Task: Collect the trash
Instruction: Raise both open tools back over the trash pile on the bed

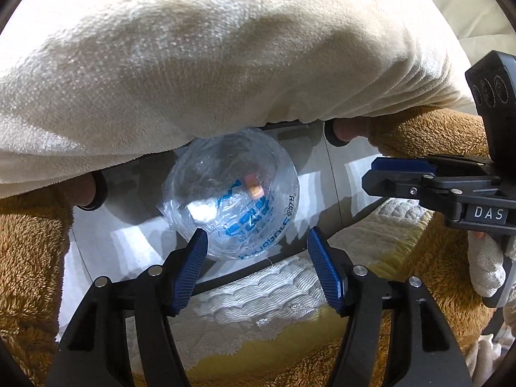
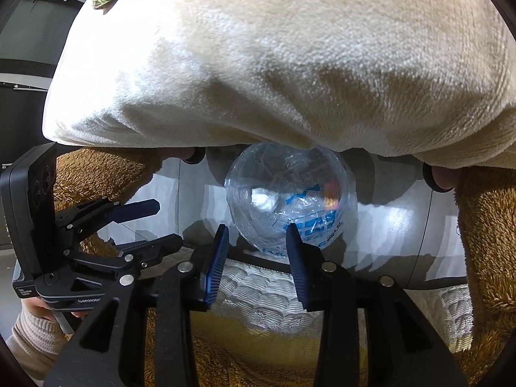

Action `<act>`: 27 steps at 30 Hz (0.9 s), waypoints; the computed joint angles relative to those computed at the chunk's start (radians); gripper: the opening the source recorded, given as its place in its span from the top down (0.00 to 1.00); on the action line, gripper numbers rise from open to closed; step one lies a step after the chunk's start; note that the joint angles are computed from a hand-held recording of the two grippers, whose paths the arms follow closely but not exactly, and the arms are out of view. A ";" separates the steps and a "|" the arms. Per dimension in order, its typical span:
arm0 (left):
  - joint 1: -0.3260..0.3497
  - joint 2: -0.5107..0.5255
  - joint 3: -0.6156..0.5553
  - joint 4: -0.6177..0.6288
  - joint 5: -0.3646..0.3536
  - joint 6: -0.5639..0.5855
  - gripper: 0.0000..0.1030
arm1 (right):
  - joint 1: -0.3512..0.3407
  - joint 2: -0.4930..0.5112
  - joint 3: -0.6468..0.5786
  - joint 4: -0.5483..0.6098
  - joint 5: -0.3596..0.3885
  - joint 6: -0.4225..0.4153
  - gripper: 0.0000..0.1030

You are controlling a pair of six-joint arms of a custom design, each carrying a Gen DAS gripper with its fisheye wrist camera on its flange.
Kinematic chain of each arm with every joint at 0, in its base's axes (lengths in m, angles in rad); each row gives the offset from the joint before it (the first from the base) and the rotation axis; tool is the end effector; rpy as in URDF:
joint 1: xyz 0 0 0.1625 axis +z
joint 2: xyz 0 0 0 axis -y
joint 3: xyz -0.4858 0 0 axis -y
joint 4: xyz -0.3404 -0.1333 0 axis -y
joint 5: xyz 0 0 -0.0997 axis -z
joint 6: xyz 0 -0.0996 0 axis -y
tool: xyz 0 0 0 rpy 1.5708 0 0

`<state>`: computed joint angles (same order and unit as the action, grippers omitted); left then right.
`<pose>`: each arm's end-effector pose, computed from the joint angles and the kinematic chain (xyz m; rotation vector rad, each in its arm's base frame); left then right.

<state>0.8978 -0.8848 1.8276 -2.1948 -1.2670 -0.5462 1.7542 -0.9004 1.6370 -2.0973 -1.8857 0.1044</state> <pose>-0.2294 -0.5494 0.1415 0.2383 2.7006 0.1197 0.2159 -0.6025 0.2011 0.1570 -2.7879 -0.2278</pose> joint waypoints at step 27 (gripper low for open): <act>-0.110 -0.136 0.132 -0.435 0.175 0.157 0.39 | 0.071 -0.136 0.116 -0.427 0.118 -0.269 0.50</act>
